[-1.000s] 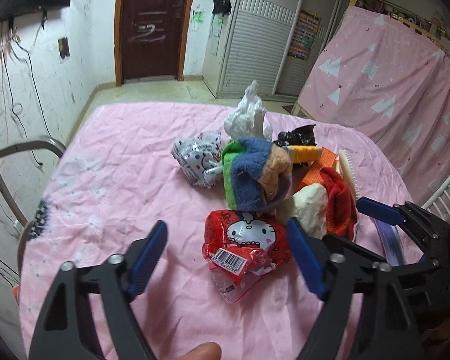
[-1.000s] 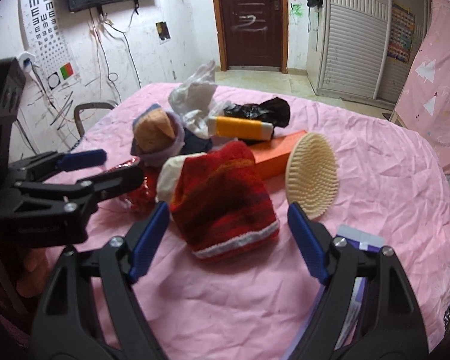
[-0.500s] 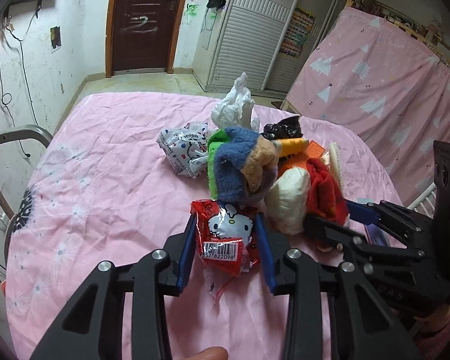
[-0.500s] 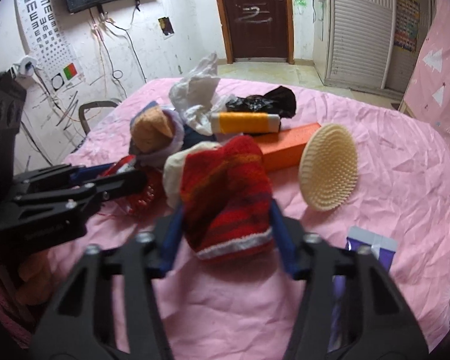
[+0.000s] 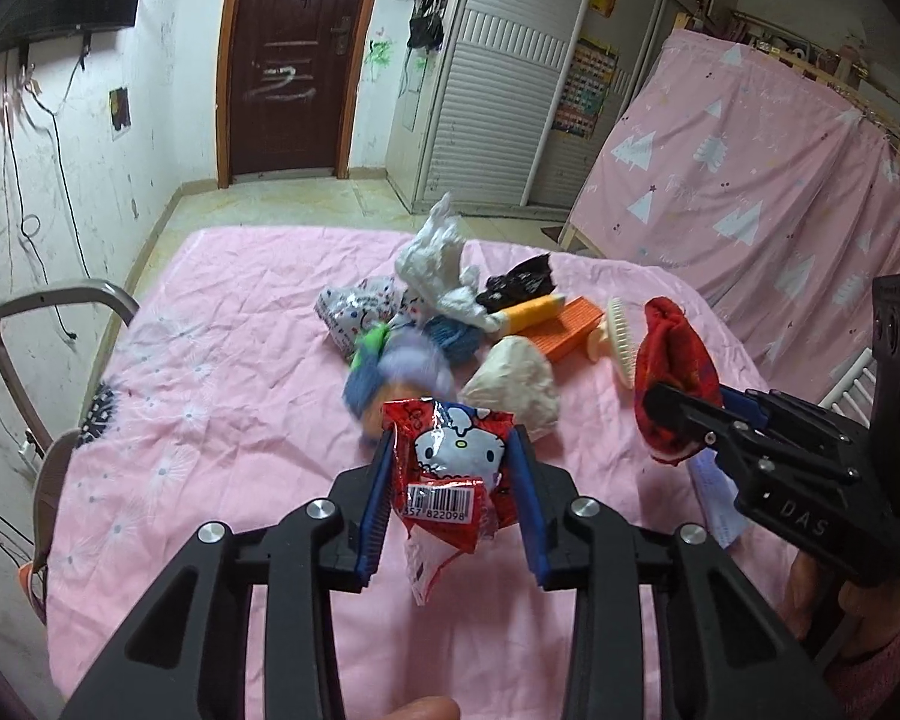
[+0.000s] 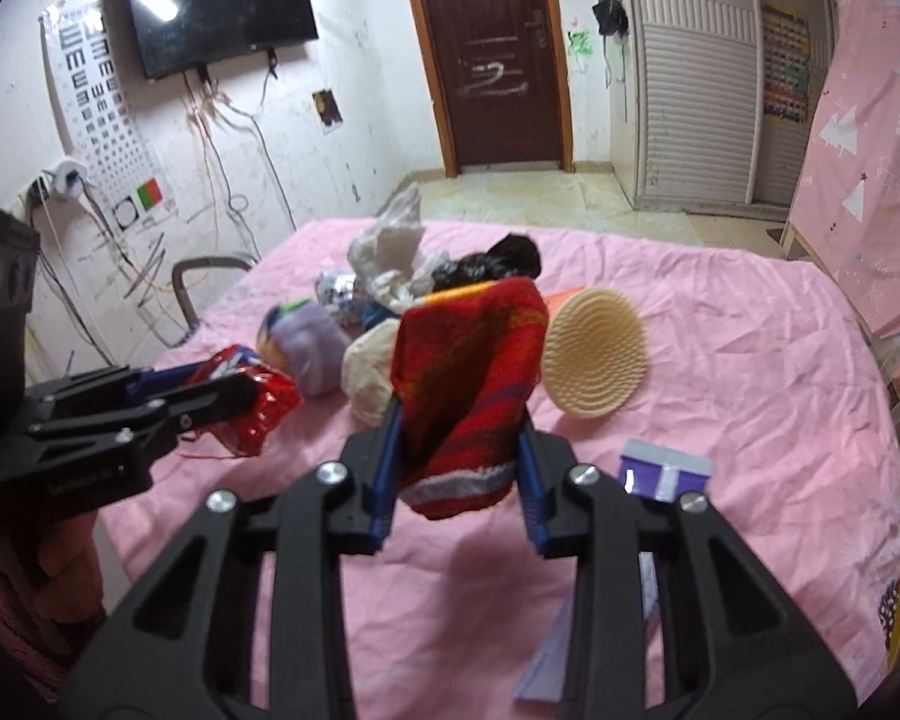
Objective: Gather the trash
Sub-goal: 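Grasp the red Hello Kitty wrapper with the left tool while the right tool grasps the red Santa hat, then carry both items to the yellow bucket and open both tools to drop them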
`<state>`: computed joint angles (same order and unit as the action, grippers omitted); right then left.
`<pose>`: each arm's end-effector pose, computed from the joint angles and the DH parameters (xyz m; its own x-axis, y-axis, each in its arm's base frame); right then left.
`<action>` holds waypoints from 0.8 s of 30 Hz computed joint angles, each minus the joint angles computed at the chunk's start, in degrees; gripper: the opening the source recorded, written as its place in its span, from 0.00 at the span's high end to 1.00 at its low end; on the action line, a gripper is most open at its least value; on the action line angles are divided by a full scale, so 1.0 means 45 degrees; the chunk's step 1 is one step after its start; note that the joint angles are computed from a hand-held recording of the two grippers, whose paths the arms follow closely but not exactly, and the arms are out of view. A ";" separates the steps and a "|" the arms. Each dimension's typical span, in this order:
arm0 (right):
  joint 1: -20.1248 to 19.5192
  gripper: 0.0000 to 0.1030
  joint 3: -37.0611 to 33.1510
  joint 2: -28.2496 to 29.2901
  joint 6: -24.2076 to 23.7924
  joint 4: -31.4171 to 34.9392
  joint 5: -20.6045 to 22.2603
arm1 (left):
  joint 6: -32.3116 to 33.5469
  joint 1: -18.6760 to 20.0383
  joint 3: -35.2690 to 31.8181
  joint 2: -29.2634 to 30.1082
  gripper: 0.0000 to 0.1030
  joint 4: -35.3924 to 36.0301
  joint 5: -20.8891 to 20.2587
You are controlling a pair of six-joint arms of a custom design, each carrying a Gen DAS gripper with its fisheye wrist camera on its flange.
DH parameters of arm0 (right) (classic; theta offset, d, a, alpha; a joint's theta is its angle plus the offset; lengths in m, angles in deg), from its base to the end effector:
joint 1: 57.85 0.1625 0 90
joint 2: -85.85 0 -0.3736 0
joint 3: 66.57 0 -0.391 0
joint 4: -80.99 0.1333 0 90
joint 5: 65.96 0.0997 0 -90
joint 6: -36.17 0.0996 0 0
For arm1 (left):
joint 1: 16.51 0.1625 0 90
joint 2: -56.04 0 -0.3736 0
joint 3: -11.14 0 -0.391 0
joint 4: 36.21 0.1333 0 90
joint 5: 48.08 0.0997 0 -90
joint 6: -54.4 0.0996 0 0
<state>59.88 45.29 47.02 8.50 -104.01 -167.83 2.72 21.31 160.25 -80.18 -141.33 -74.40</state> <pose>0.3484 -0.4203 -0.0303 -0.5985 -0.7241 0.3427 -0.8010 0.5472 -0.2428 -0.0316 -0.3063 0.2935 -0.8049 -0.2768 -0.5248 0.2545 0.6379 -0.7268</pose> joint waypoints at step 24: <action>-0.2274 0.69 0.3411 -0.3754 -0.0056 -0.2767 0.0901 | -0.0258 -0.2650 -0.0981 0.5563 0.74 -0.2425 -0.0146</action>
<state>49.65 60.64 30.12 8.25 -116.46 -163.78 1.56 9.38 155.83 -55.14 -152.24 -75.06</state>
